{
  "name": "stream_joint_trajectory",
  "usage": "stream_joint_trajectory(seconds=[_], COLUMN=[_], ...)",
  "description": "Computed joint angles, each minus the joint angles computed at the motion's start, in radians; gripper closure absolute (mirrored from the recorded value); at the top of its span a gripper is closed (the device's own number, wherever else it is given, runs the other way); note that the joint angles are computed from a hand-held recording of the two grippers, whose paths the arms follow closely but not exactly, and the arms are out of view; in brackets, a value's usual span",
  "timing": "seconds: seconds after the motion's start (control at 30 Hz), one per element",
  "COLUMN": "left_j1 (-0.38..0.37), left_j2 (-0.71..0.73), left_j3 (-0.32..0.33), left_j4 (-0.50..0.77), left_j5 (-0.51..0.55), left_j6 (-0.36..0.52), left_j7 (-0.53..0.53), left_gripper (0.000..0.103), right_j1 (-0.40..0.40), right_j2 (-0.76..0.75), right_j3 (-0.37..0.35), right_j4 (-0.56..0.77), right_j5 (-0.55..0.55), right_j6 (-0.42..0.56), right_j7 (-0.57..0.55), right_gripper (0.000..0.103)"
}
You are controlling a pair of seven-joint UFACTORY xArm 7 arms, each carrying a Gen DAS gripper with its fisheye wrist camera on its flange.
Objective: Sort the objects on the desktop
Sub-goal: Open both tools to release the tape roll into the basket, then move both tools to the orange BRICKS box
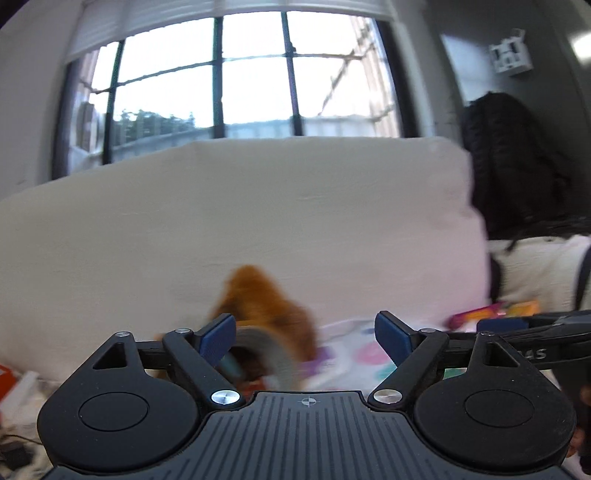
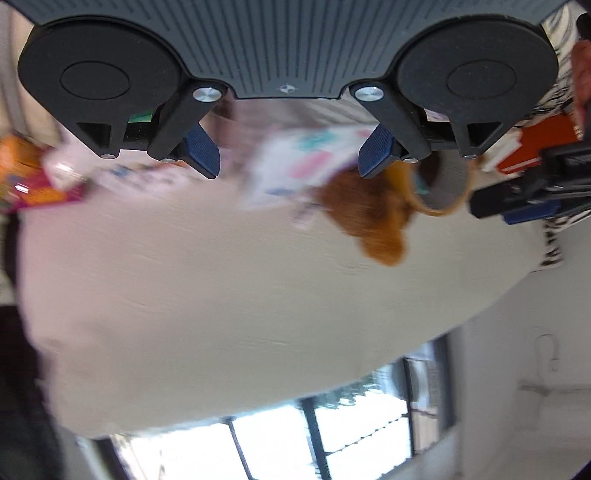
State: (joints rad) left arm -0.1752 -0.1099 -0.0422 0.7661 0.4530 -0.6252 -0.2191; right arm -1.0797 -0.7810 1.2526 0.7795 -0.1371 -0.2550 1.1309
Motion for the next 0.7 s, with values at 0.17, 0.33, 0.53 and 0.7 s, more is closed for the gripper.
stream_joint_trajectory(seconds=[0.17,0.33,0.53,0.7], left_j1=[-0.073,-0.157,-0.204,-0.315], left_j2=[0.068,0.198,0.42,0.628], left_j3=[-0.08,-0.141,-0.191,-0.174], left_j4=[0.042,0.125,0.371,0.638], left_j5=[-0.043,-0.118,-0.116,-0.174], left_j6=[0.02,0.071,0.195,0.31], left_j7=[0.047,0.162,0.221,0.326], left_gripper=[0.012,0.012,0.012,0.012], right_j1=[0.16,0.246,0.248,0.271], right_j2=[-0.009,0.037,0.161,0.333], right_j3=[-0.172,-0.343,-0.508,-0.635], right_j4=[-0.156,-0.266,-0.34,-0.29], right_j5=[0.011,0.033,0.09,0.126], right_j6=[0.118,0.135,0.035,-0.001], right_j7=[0.003,0.054,0.035,-0.044], right_gripper=[0.018,0.018,0.018,0.019])
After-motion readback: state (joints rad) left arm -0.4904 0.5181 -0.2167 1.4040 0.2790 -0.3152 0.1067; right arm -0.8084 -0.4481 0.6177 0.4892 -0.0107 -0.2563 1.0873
